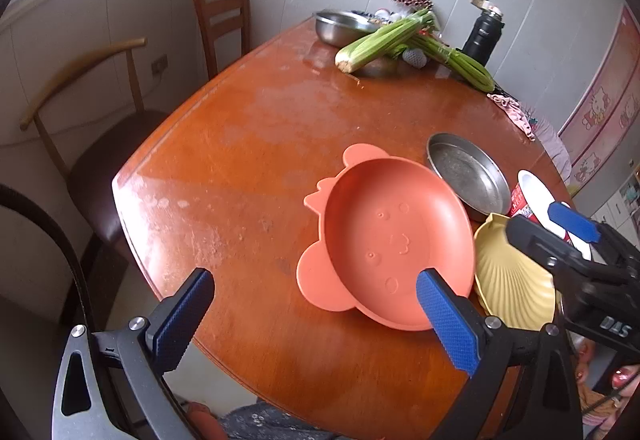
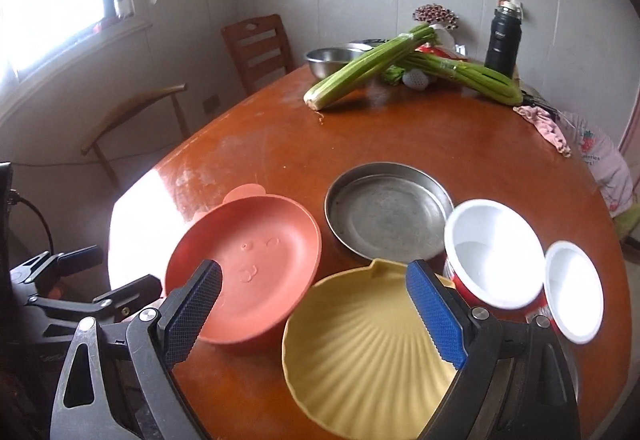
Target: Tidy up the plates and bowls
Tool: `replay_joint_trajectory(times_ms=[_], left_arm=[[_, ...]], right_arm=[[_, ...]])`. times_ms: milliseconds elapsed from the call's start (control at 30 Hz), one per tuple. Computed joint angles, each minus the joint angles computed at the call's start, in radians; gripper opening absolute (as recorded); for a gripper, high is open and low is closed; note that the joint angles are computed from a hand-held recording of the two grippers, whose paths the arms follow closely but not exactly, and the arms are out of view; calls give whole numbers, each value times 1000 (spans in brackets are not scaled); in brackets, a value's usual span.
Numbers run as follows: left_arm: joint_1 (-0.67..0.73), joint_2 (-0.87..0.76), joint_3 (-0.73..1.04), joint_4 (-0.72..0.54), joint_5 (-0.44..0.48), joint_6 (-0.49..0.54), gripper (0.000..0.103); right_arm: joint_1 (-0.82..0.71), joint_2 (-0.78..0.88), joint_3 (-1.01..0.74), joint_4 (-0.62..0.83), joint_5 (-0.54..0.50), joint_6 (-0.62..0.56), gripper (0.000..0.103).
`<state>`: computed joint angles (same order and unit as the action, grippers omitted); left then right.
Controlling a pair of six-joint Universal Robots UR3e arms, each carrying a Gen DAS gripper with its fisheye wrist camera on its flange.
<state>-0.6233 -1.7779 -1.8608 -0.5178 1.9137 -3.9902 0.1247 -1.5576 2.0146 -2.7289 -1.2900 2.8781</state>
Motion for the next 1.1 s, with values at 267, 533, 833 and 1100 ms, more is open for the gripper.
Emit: replay_joint_trajectory(times_ms=[267,533,833,1100], left_arm=[[48,-33,3,9,-70,9,101],[69,-77,22,29,-121,30,100],[102,-106,24,59,-177,40,66],[123,-115,16,103,-182,41,38]], right_arm=[[26,195,-180,103,33,-16,93],[59,305,-269,118,4,-4,75],[84,370,-320,119,-21,2,66],[97,402,-348,144,-22,-13,53]])
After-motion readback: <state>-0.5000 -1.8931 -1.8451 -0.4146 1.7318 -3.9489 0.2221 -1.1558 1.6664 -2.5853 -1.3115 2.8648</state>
